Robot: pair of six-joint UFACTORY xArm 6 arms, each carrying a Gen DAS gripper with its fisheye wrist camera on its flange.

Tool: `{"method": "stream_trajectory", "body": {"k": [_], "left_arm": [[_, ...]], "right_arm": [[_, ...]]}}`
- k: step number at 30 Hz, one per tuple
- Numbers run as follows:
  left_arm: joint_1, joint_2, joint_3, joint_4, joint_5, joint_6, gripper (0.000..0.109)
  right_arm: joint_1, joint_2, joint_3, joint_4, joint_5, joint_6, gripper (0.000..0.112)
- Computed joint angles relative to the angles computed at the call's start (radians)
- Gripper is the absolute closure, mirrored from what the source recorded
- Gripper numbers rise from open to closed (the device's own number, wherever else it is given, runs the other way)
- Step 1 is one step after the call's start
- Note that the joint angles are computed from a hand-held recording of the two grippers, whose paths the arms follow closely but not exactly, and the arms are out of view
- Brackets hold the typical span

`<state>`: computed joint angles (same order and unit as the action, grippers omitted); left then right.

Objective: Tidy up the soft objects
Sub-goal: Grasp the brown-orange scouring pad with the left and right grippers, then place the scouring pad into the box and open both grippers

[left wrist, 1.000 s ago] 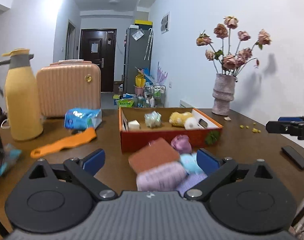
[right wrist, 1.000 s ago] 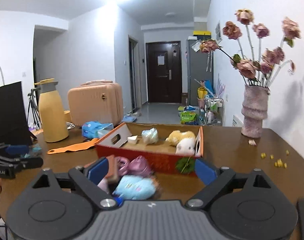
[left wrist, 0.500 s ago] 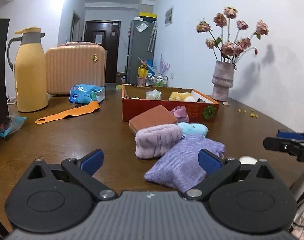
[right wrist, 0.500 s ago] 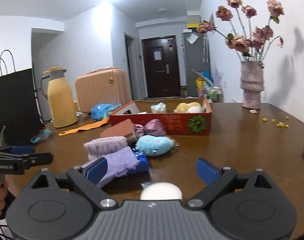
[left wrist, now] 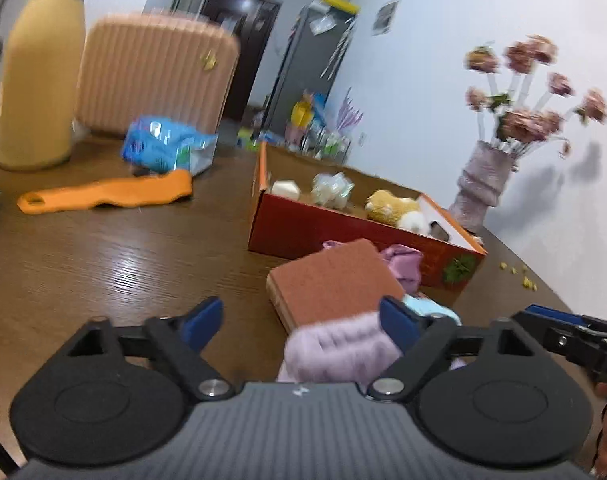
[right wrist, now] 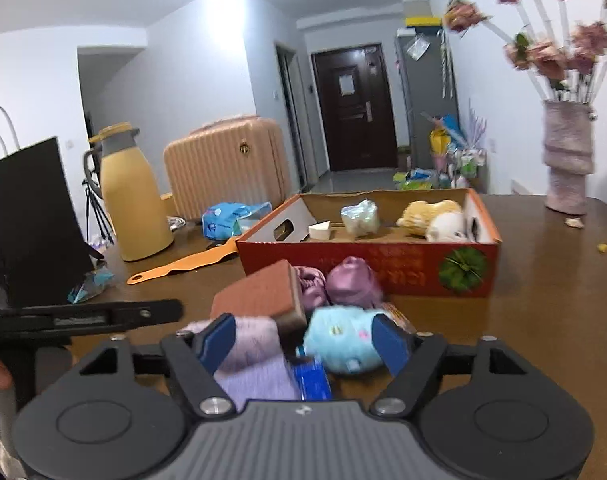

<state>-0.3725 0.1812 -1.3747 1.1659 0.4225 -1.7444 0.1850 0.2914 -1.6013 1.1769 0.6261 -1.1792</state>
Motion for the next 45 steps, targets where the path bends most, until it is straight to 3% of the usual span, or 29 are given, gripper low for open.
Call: {"method": "stream_trajectory", "body": {"k": [5,8,10,12,15,23,25,30,33,39,45], "left_arm": [[0.093,0.113,-0.059,-0.324,-0.208,0.164,0.058],[0.116,0.146,-0.055,-0.472,-0.304,0.25,0.065],[0.128,0.155,-0.053,-0.459,-0.357,0.227,0.069],[0.127,0.153,-0.075,-0.358,-0.323,0.145,0.069],[0.127,0.139,-0.098,-0.223,-0.312,0.04,0.07],[0.028,-0.014,-0.045,0.069,-0.228,-0.133,0.069],[-0.007,-0.065,0.012,0.051,-0.209,-0.118,0.069],[-0.135,-0.185,0.18,-0.173,-0.126,0.06,0.069],[-0.19,-0.237,0.249,-0.173,-0.102,0.027,0.069],[-0.248,-0.256,0.318,-0.306,-0.062,0.06,0.067],[-0.248,-0.27,0.343,-0.28,-0.06,-0.003,0.054]], "right_arm": [[0.048,0.267,-0.362,-0.175,0.082,0.232,0.064],[0.063,0.431,-0.593,-0.278,0.16,0.393,0.064],[0.059,0.53,-0.742,-0.311,0.239,0.48,0.068],[0.057,0.578,-0.813,-0.317,0.276,0.521,0.077],[0.062,0.484,-0.674,-0.249,0.189,0.429,0.088],[0.022,0.088,-0.171,0.05,0.093,0.112,0.089],[0.006,-0.016,-0.029,0.094,0.095,0.05,0.089],[-0.066,-0.225,0.269,0.071,0.182,0.035,0.089],[-0.12,-0.336,0.41,0.054,0.254,0.038,0.088],[-0.149,-0.386,0.515,-0.005,0.294,0.086,0.086],[-0.132,-0.406,0.541,0.012,0.26,0.065,0.074]]}}
